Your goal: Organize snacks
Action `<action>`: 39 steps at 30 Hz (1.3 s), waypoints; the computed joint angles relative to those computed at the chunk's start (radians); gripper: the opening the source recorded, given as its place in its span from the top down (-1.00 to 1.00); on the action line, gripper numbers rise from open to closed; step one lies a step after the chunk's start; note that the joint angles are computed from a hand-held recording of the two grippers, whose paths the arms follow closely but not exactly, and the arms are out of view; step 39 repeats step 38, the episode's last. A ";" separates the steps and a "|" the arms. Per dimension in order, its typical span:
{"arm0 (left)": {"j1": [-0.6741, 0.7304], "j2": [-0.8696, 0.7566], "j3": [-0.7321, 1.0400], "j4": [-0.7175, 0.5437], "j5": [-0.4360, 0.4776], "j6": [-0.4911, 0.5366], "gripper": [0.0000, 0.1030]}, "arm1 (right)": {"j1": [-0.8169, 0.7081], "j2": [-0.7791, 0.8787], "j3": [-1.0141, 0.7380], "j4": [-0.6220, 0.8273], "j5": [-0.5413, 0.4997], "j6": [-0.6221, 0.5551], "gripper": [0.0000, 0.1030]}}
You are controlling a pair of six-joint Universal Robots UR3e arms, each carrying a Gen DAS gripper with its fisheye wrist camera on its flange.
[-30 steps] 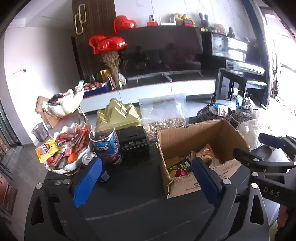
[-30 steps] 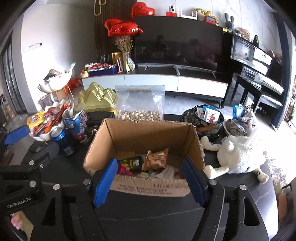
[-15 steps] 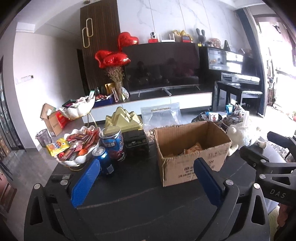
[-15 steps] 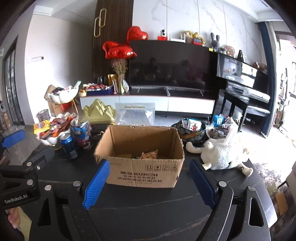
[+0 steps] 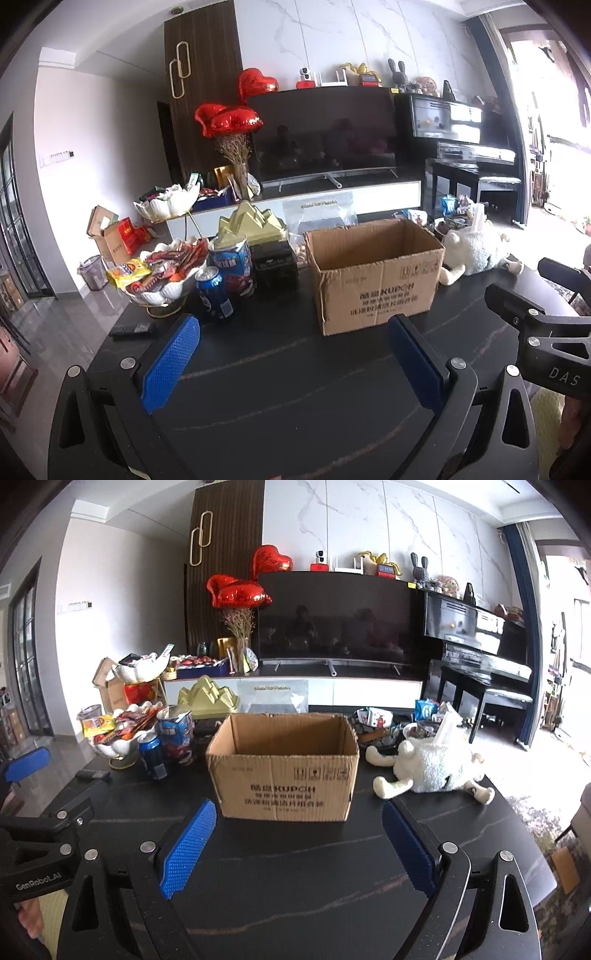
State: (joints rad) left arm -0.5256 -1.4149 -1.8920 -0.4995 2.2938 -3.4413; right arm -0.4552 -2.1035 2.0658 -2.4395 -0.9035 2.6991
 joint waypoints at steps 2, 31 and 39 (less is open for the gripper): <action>-0.012 0.009 -0.013 -0.007 -0.001 -0.010 -1.00 | -0.033 -0.044 0.025 0.038 0.022 -0.027 -0.79; -0.071 0.030 -0.046 -0.042 0.021 -0.066 -1.00 | -0.215 -0.261 0.104 0.307 0.147 -0.209 -0.79; -0.072 0.036 -0.059 -0.020 0.042 -0.066 -1.00 | -0.216 -0.267 0.106 0.312 0.149 -0.211 -0.79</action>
